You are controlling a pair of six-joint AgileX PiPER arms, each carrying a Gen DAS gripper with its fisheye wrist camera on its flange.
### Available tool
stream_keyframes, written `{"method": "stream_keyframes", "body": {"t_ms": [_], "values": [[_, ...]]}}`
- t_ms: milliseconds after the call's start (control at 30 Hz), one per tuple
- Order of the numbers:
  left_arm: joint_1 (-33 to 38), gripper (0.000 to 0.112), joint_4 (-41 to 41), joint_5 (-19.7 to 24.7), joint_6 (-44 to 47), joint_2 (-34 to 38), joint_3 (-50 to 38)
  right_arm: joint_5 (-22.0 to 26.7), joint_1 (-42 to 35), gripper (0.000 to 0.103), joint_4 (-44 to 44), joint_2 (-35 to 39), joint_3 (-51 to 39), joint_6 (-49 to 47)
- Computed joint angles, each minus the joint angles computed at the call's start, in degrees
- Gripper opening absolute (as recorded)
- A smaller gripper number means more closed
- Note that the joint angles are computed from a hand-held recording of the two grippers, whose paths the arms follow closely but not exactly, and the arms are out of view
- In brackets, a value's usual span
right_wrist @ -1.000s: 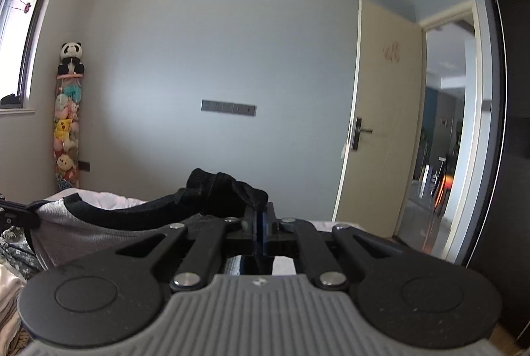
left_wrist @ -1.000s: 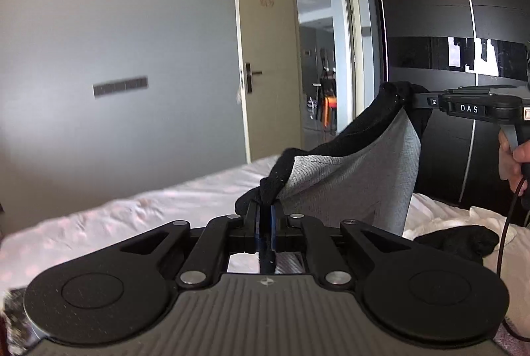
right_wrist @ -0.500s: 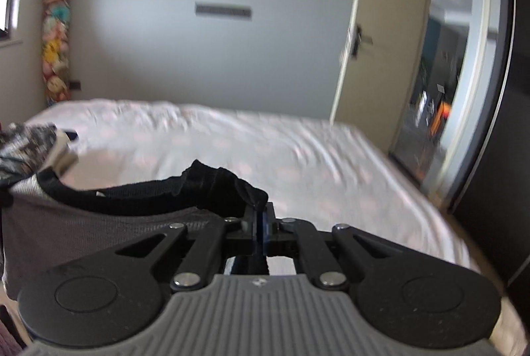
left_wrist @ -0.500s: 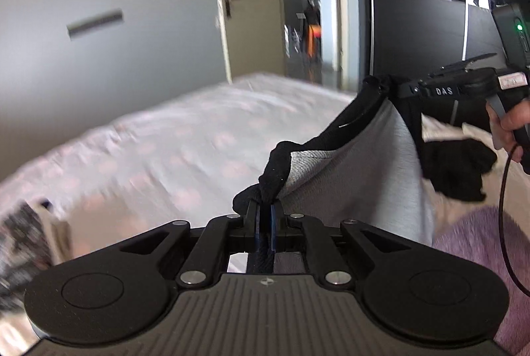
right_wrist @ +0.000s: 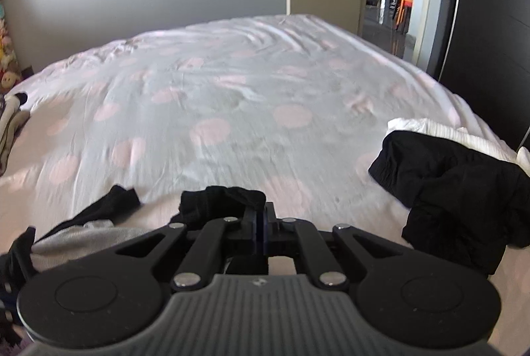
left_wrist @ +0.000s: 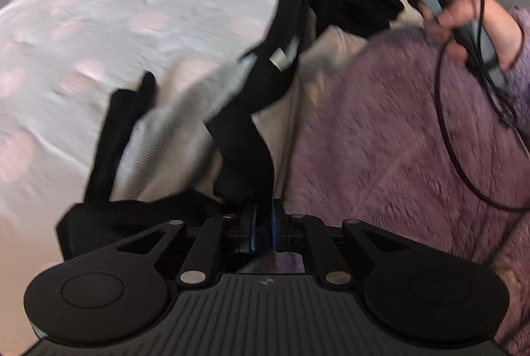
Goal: Fold clothes
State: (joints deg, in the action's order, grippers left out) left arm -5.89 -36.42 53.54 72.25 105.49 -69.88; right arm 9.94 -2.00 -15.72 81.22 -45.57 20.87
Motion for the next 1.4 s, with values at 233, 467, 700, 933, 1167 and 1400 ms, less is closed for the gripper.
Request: {"method": "stream_keyframes", "body": {"t_ms": [233,467,700,933,1167,1400], "values": [[1.32,0.027,3.34,5.33,0.69,-1.38,-3.80,-1.51,0.00,0.005,3.71,2.05,-0.74,-3.11],[-2.22,0.038,10.03,-0.04,1.48,-1.53,-6.53,-2.78,-0.46,0.005,9.99,1.85,-0.08,-9.17],[-8.70,0.013,22.76,-4.51,-4.50,1.42,-8.05,-3.01,-2.37,0.005,28.74,1.99,0.16,-27.66],[-2.63,0.004,17.52,-6.63,-7.07,-6.41,-6.04,-2.86,-3.20,0.005,36.07,2.06,0.01,-34.18],[8.00,0.003,12.45,-2.81,-15.50,-9.81,-14.26,-1.25,-3.22,0.005,34.88,0.07,-0.84,-33.31],[11.39,0.003,9.09,-3.39,-19.30,-13.91,-21.43,2.68,-0.43,0.004,24.82,-4.40,-12.58,-24.47]]}}
